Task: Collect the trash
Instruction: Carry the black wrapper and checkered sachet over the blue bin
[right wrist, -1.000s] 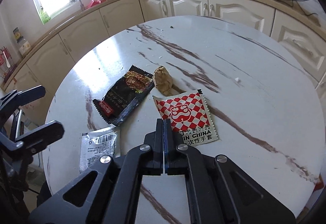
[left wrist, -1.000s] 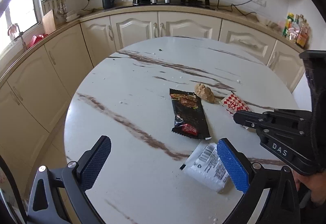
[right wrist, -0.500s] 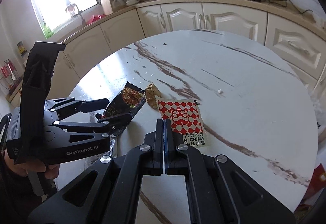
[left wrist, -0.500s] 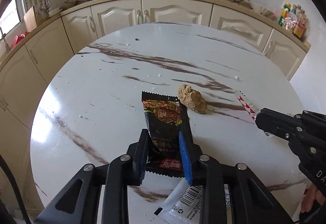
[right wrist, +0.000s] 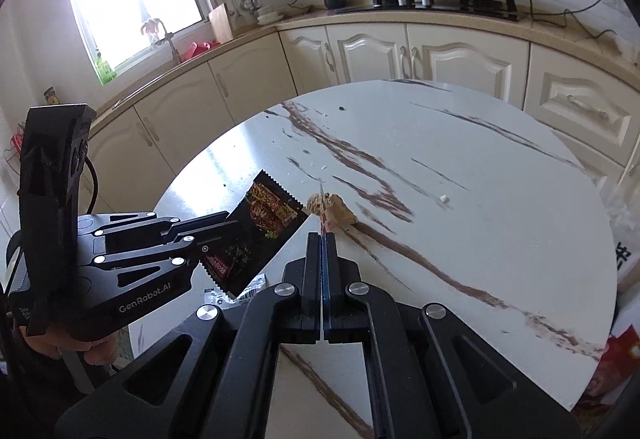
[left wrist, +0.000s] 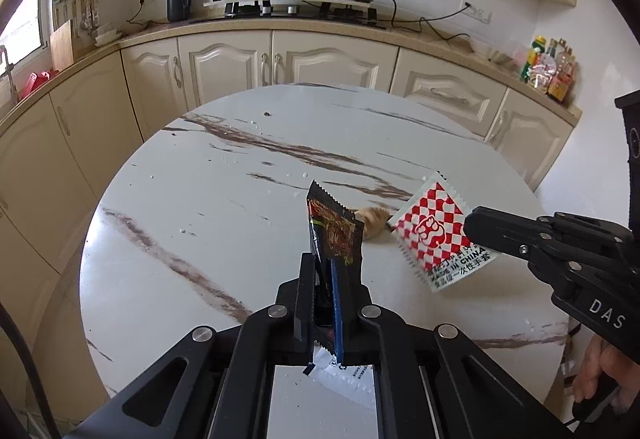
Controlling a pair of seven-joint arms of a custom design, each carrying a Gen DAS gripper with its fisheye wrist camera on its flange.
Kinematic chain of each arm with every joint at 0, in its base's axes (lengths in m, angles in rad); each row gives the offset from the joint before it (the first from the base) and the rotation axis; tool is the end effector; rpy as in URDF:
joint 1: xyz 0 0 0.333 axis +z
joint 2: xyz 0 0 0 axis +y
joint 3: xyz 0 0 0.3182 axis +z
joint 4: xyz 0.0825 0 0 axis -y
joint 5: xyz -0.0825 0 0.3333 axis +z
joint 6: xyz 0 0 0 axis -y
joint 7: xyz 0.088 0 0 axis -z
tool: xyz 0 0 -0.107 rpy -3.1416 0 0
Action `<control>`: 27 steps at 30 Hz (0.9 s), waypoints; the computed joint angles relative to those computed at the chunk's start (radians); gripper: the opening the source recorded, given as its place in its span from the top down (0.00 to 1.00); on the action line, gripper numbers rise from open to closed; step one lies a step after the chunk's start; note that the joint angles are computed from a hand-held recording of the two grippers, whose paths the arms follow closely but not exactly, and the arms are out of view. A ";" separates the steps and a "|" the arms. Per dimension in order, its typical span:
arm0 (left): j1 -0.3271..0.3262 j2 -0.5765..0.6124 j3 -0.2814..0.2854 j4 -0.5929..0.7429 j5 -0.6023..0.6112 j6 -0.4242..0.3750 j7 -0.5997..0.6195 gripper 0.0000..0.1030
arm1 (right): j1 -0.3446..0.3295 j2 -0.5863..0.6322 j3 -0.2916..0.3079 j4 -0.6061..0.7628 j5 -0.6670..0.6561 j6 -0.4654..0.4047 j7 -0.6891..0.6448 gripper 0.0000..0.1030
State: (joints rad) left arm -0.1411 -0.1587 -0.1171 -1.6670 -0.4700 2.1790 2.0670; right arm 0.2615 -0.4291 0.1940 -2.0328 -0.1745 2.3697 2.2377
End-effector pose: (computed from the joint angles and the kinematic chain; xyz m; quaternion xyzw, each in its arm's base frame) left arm 0.4719 -0.1492 0.7374 -0.4210 0.8208 -0.3674 0.1186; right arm 0.3672 0.2032 0.7082 -0.6123 0.6903 -0.1982 0.3304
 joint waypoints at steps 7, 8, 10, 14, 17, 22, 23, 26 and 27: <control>0.015 -0.127 0.073 -0.077 -0.070 -0.055 0.064 0.98 | 0.009 0.023 0.031 0.069 -0.026 -0.028 0.017 0.98; 0.018 -0.145 0.082 -0.091 -0.076 -0.055 0.070 0.98 | 0.013 0.030 0.036 0.083 -0.030 -0.035 0.020 0.99; 0.025 -0.179 0.107 -0.103 -0.086 -0.080 0.083 0.98 | 0.019 0.047 0.049 0.118 -0.044 -0.051 0.026 0.99; 0.041 -0.233 0.156 -0.126 -0.104 -0.114 0.107 0.98 | 0.043 0.090 0.065 0.184 -0.066 -0.075 0.028 0.99; 0.059 -0.269 0.202 -0.136 -0.113 -0.153 0.129 0.99 | 0.066 0.142 0.083 0.248 -0.092 -0.093 0.040 0.99; 0.100 -0.304 0.275 -0.150 -0.122 -0.213 0.161 0.99 | 0.130 0.261 0.096 0.369 -0.130 -0.115 0.056 0.98; 0.112 -0.308 0.291 -0.150 -0.120 -0.228 0.168 0.99 | 0.149 0.292 0.097 0.398 -0.134 -0.121 0.056 0.98; 0.154 -0.301 0.344 -0.142 -0.115 -0.268 0.197 0.99 | 0.207 0.402 0.095 0.500 -0.149 -0.133 0.050 0.98; 0.167 -0.286 0.360 -0.126 -0.119 -0.281 0.205 0.99 | 0.228 0.444 0.093 0.542 -0.155 -0.138 0.048 0.98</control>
